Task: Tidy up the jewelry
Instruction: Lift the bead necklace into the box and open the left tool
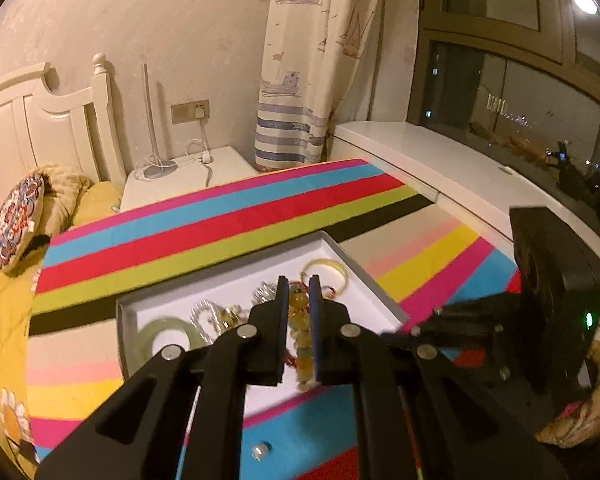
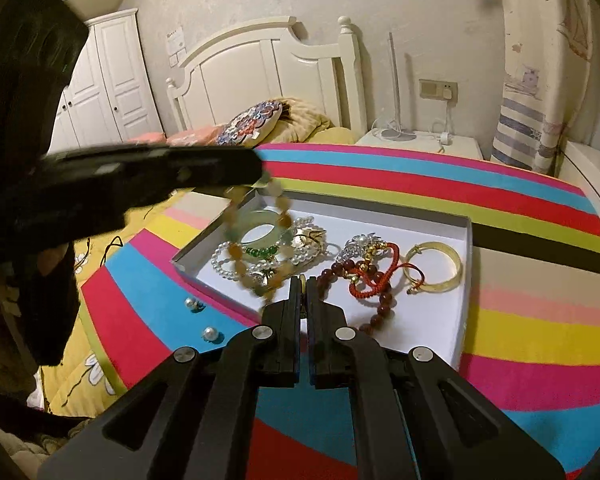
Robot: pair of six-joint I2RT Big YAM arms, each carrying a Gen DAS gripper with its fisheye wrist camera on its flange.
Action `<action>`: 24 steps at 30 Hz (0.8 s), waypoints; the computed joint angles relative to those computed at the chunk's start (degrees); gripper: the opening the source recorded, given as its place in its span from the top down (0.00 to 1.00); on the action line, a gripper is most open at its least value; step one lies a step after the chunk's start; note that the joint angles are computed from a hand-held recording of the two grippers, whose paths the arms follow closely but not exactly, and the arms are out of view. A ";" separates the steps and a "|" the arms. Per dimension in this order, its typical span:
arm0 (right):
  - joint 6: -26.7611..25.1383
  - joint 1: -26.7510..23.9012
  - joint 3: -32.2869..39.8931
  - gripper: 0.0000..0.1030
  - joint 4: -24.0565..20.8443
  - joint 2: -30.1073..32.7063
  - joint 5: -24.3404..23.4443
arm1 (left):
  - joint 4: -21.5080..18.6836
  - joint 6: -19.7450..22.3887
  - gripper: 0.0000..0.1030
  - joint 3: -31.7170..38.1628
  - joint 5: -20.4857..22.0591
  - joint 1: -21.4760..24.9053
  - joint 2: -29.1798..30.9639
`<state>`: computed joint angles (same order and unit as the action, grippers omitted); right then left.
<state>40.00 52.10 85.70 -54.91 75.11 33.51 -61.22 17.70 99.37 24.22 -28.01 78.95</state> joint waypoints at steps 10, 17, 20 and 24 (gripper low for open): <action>-0.46 -5.07 1.55 0.97 3.13 4.47 -10.72 | -1.01 -0.51 0.91 11.72 -7.81 -2.84 10.97; 2.94 -8.28 1.91 0.97 4.44 6.91 -17.03 | -1.18 0.70 0.91 15.43 -16.00 -3.40 17.19; 3.40 -9.00 1.91 0.97 4.93 7.25 -17.76 | -0.03 0.76 0.83 14.29 -17.46 -2.61 17.37; 3.87 -9.81 1.83 0.97 5.02 7.47 -20.58 | 6.96 -1.68 0.34 8.58 -19.49 -0.78 13.36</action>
<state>43.87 42.29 87.53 -49.90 82.58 12.93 -54.27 16.03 107.95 4.73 -28.79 92.30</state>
